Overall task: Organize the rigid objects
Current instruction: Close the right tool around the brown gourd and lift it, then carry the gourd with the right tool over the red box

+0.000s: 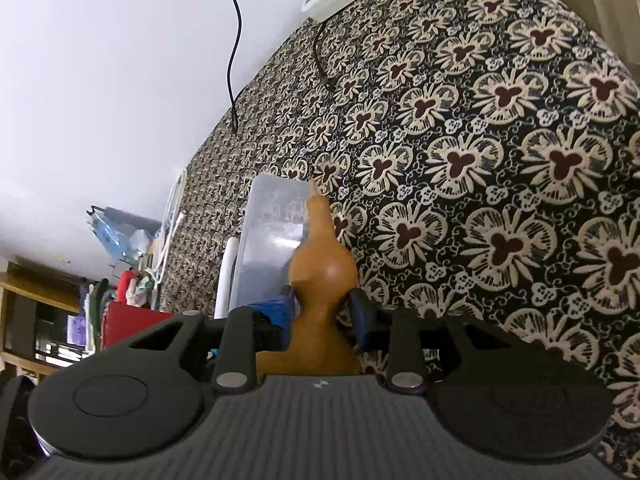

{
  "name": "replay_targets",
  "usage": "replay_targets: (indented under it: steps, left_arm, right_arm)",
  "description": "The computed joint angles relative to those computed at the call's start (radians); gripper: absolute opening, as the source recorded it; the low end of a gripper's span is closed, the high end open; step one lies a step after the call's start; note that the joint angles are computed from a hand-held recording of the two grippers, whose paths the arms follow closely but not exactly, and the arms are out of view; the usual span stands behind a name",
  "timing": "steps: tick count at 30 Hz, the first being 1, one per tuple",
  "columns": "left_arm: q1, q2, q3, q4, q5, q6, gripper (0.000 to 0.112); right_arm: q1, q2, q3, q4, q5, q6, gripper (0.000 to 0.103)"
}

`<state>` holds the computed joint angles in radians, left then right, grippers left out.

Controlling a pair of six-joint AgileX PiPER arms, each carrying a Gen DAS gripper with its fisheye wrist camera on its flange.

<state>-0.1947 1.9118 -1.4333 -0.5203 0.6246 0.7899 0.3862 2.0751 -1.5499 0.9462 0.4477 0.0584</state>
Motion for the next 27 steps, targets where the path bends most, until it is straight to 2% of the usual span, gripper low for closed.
replay_targets:
  steps: [5,12,20,27]
  left_arm:
    - [0.017,-0.028,0.042,-0.057,0.044,0.051,0.058]
    - [0.042,-0.146,0.192,-0.116,0.088,0.140,0.058]
    - [0.084,-0.324,0.366,-0.186,0.107,0.274,0.058]
    - [0.172,-0.437,0.414,-0.263,0.145,0.351,0.058]
  right_arm:
    - [-0.026,-0.023,0.063,0.186,0.072,-0.181,0.015]
    - [-0.021,-0.132,0.229,0.262,0.113,-0.261,0.015]
    - [0.036,-0.292,0.402,0.296,0.073,-0.278,0.015]
    - [0.125,-0.347,0.380,0.245,-0.003,-0.210,0.014]
